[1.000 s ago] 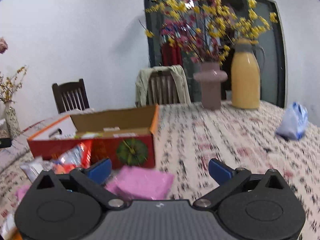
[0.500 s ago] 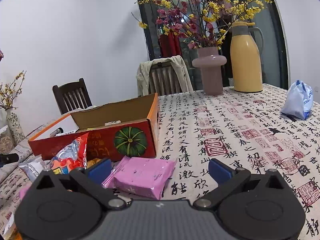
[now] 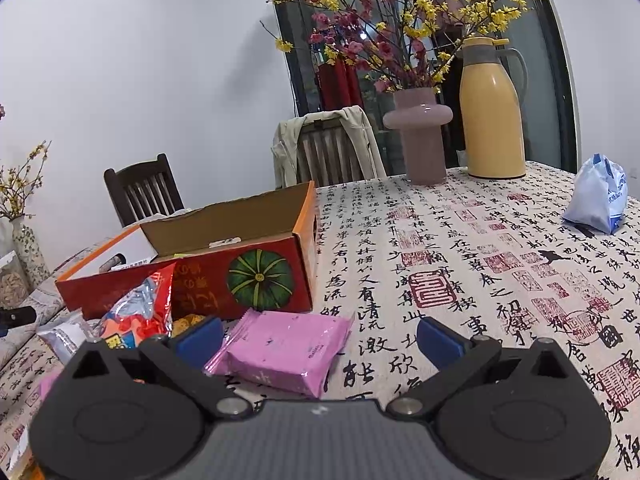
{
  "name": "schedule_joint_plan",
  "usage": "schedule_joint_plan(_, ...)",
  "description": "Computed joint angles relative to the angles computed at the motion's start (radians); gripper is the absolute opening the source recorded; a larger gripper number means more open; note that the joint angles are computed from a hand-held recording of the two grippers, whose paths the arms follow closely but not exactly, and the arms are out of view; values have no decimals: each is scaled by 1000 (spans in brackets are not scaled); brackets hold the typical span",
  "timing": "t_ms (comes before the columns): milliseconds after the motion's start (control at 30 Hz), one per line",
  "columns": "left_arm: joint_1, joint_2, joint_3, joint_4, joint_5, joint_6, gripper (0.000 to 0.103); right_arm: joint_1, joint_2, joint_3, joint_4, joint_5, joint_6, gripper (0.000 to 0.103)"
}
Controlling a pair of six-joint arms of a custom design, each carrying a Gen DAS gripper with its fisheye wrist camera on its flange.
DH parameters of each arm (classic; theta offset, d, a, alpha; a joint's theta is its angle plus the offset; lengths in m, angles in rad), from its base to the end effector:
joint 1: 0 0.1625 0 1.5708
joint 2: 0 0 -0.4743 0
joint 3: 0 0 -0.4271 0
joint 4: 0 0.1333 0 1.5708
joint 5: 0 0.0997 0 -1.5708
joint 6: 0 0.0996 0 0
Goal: Organize snacks
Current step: 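Lower the open right tool over the pink packet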
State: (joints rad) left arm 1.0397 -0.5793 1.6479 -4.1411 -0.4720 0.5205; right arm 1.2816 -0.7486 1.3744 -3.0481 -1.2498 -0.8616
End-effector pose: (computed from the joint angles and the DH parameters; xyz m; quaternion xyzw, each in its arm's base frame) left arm -0.1401 -0.6768 0.1441 0.0048 0.7181 -0.5839 0.3787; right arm -0.0789 -0.8429 0.2479 0.3171 -0.8438 0.4212 0.0997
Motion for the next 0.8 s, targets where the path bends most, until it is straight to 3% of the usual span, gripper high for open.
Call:
schedule_joint_plan(467, 7, -15, 15, 38, -6, -66, 103, 4, 6, -13, 15, -22, 17, 103)
schedule_joint_plan(800, 12, -27, 28, 66, -16, -112, 103, 61, 36, -97, 125, -192, 0, 103)
